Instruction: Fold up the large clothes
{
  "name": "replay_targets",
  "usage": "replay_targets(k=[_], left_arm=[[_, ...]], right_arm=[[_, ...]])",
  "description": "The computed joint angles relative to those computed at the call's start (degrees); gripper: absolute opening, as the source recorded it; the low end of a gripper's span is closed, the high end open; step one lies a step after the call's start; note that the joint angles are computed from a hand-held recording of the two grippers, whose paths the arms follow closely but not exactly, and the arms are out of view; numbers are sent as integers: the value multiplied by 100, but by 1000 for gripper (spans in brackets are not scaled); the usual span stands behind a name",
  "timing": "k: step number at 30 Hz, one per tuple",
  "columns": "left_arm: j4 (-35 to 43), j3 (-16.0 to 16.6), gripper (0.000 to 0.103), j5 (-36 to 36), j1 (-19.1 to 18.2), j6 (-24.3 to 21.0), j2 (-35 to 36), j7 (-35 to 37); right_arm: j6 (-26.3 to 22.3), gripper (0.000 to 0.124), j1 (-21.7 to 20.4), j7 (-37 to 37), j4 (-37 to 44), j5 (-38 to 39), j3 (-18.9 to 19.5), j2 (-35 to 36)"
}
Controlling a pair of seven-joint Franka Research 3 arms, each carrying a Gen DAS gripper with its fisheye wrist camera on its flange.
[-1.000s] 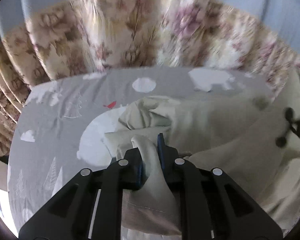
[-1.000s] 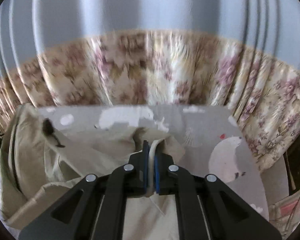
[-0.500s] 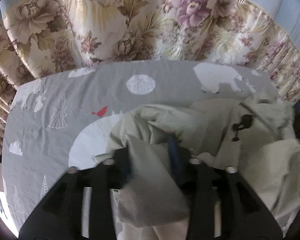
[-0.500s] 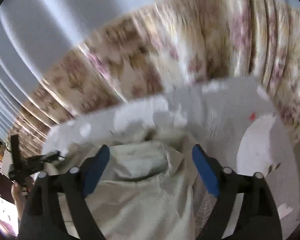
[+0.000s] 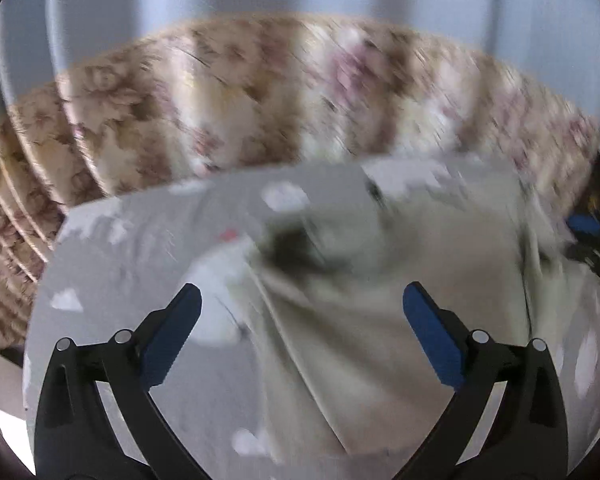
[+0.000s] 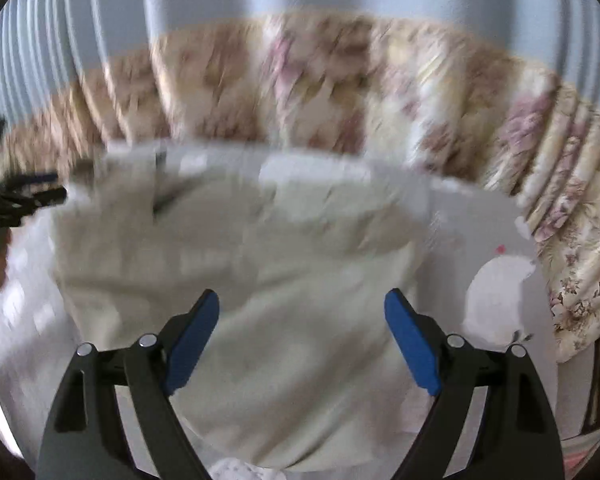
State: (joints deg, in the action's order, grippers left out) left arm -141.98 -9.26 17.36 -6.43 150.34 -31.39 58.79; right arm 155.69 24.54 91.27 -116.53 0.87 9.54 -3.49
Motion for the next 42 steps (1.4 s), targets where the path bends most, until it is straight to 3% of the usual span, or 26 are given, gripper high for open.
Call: replay_targets(k=[2, 3, 4, 5, 6, 7, 8, 10, 13, 14, 15, 17, 19, 21, 23, 25, 27, 30, 32, 33, 34, 39, 41, 42], left_arm=[[75, -106, 100, 85, -13, -44, 315, 29], [226, -111, 90, 88, -31, -66, 684, 91], [301, -25, 72, -32, -110, -78, 871, 217], [399, 67, 69, -256, -184, -97, 1103, 363], [496, -29, 52, -85, -58, -109, 1256, 136], [559, -106, 18, 82, 26, -132, 1305, 7], [610, -118, 4, 139, 44, -154, 1313, -35], [589, 46, 1, -103, -6, 26, 1181, -29], [604, 74, 1, -51, 127, 167, 999, -145], [600, 75, 1, -18, 176, 236, 941, -197], [601, 71, 1, 53, 248, 290, 877, -252], [640, 109, 1, 109, 360, 345, 869, -330], [791, 177, 2, 66, 438, 237, 1137, -328], [927, 188, 3, 102, 495, 94, 1508, -272], [843, 268, 4, -40, 479, 161, 1647, -184], [708, 280, 4, -30, 519, 280, 1584, -218], [688, 346, 5, -192, 469, 220, 1533, -28], [768, 109, 16, 269, 639, -74, 1314, -334], [669, -42, 43, 599, 714, -125, 973, -625], [616, -60, 73, 674, 709, -112, 843, -693], [505, -99, 87, 761, 710, -78, 654, -801], [-397, 103, 88, 263, 120, -110, -334, -617], [-628, 78, 85, 54, -16, -83, -403, -650], [-670, 56, 73, 14, -56, -27, -334, -639]], right_arm=[[-230, 76, -5, 347, 231, -499, 45, 325], [-238, 69, 21, 414, 313, -555, 24, 472], [-125, 53, 50, 629, 323, -709, -17, 557], [-18, 27, 77, 834, 304, -863, -65, 575], [41, 12, 68, 730, 318, -625, -86, 584], [169, 2, 42, 595, 290, -219, -101, 546], [405, 2, 21, 525, 183, 20, -123, 449], [903, 2, -24, 1039, -8, -546, -169, 255], [1366, 0, -158, 1611, -24, -1152, -136, 175], [1632, 0, -400, 2025, -35, -1495, 18, 125], [1792, 0, -442, 2140, 0, -1436, 7, 139], [1828, 0, -287, 1684, 250, -320, -220, 362], [1493, 0, -308, 1910, 575, -215, -332, 664], [840, 0, -146, 2819, 959, -1294, -668, 1035], [442, 0, -30, 3262, 1069, -1876, -866, 1210], [391, 0, -161, 3075, 973, -1529, -802, 1267], [511, 1, -360, 2492, 820, -698, -606, 1211], [840, 8, -587, 1310, 652, 755, -270, 962], [1073, 57, -655, 280, 358, 1896, -75, 579], [1244, 63, -576, 144, 135, 1967, -109, 383], [1319, 63, -514, 134, -99, 1844, -138, 182], [1251, 60, -295, 39, -1047, 1573, -135, -395], [1443, 40, -165, -93, -1336, 1658, -97, -442], [1510, 34, -134, -56, -1370, 1578, -63, -395]])
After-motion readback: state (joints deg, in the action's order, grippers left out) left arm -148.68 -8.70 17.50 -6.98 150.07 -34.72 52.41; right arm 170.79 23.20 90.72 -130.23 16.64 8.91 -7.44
